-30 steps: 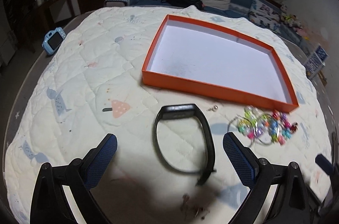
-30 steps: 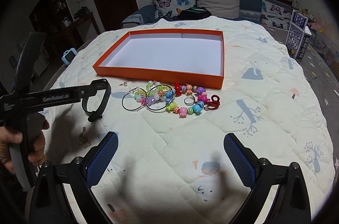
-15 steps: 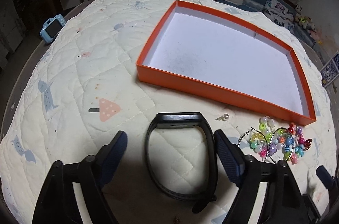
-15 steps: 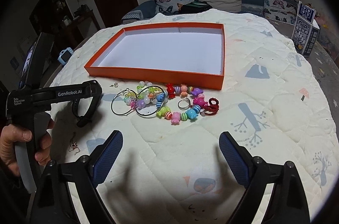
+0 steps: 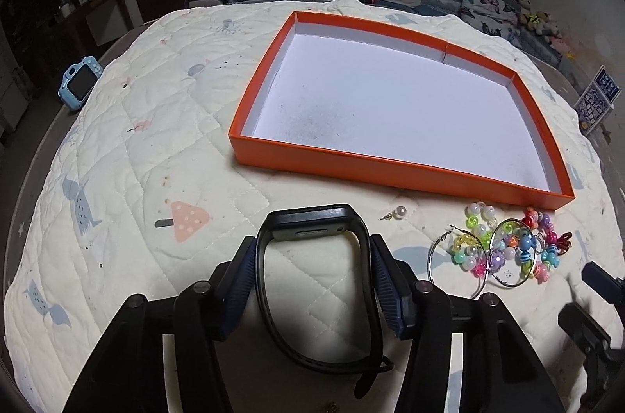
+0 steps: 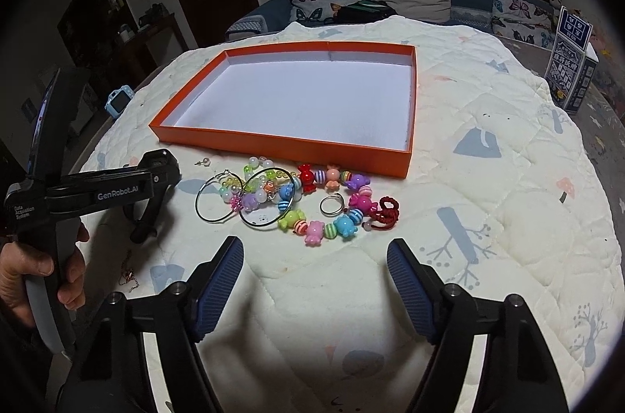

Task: Organize jewelry
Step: 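Grasp the black fitness band with the left gripper while the right gripper grasps the red charm, then carry the black band into the tray with the left gripper while the right drops the red charm there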

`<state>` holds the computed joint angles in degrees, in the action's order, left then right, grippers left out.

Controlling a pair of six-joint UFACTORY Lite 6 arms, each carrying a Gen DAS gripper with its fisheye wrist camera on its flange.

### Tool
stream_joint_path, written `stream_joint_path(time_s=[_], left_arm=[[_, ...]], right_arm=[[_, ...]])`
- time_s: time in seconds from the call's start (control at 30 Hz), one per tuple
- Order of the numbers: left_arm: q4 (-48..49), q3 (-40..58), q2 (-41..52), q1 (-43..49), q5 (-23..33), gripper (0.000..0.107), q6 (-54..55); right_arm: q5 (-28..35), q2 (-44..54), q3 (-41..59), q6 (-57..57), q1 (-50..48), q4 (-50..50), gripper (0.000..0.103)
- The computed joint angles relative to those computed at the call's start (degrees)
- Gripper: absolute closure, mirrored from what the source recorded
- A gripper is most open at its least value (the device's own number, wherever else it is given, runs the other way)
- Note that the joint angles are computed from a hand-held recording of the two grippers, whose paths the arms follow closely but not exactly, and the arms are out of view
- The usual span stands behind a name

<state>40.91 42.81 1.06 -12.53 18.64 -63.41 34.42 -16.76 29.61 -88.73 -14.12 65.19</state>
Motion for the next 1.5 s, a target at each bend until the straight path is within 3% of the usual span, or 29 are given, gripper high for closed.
stream_joint_path(time_s=[0.2,0.43,0.83,0.97,1.27,1.5], left_arm=[[-3.24,-3.03,-4.67,0.82,-0.43,0.047,4.45],[-5.64,-4.60,-8.03,1.30,-0.71,0.047,8.07],[-7.74,-4.23,-6.92,2.71,-2.14,0.047,11.52],[-7.91,-4.27,-6.55,2.71,-2.49,0.047,12.04],[-11.62,-5.25,-12.04,3.19,-0.96,0.047,17.32],[-23.31,-4.11,-18.50,5.90,1.29,0.047,32.07]], right_arm=[[-0.18,4.76,2.95,-0.26,-1.84,0.27,0.039],[-1.33,8.42,6.16,-0.46,-2.34,1.86,0.048],[-4.05,14.63,10.05,-2.02,-1.06,4.73,0.068],[-4.83,15.21,9.92,-2.92,-0.85,5.76,0.081],[0.16,8.60,7.94,-1.58,-4.18,4.49,0.082],[4.99,4.17,9.41,2.69,-5.12,2.04,0.082]])
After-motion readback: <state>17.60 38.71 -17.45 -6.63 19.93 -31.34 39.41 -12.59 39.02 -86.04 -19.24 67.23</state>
